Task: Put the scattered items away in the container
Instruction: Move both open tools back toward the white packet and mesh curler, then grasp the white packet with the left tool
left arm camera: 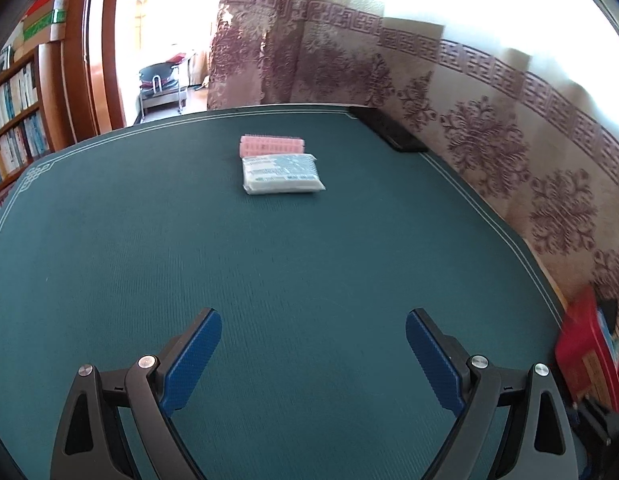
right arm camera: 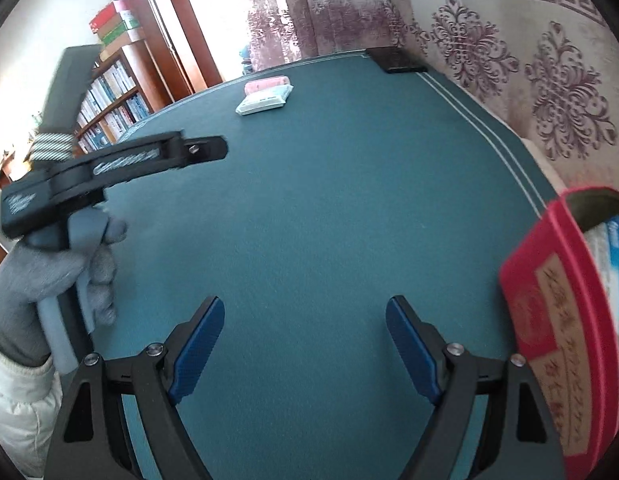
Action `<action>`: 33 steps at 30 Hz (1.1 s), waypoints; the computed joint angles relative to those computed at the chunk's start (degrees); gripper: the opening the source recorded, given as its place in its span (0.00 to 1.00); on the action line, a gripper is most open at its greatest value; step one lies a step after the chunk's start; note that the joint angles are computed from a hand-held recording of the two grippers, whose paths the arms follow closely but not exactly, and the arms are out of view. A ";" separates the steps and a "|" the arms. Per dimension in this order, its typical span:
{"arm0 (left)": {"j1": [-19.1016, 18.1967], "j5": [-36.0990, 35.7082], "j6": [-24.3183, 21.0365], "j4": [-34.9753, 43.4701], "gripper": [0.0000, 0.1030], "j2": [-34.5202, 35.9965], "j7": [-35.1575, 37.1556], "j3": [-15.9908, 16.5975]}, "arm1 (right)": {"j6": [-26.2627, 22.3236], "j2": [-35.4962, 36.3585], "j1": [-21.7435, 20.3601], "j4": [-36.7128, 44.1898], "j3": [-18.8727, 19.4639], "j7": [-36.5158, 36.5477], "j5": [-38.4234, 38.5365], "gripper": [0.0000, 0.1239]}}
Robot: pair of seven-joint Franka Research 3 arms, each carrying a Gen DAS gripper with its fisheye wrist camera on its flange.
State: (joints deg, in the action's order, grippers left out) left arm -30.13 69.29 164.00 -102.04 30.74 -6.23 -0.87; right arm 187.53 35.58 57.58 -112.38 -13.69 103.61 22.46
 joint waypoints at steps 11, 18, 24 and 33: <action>3.05 -13.97 -0.68 15.12 0.92 10.68 13.42 0.77 | 0.45 1.82 -3.51 2.26 3.40 -1.49 -0.18 0.72; 3.95 -24.94 -6.23 27.94 0.92 19.16 26.29 0.56 | 1.22 1.84 -4.77 2.21 5.09 -2.93 -0.14 0.75; 4.69 -32.81 -10.43 36.86 0.92 24.91 36.05 0.08 | 1.09 1.88 -6.72 2.68 7.32 -4.57 -0.21 0.80; 2.66 -34.83 -13.04 40.90 0.71 27.14 39.69 3.50 | -0.09 2.20 -4.55 3.20 5.25 -4.21 -0.08 0.82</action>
State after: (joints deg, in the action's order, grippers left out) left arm -27.47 34.47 150.95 -61.14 57.88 33.45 2.64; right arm 187.44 37.78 53.03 -109.18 -8.44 99.40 22.37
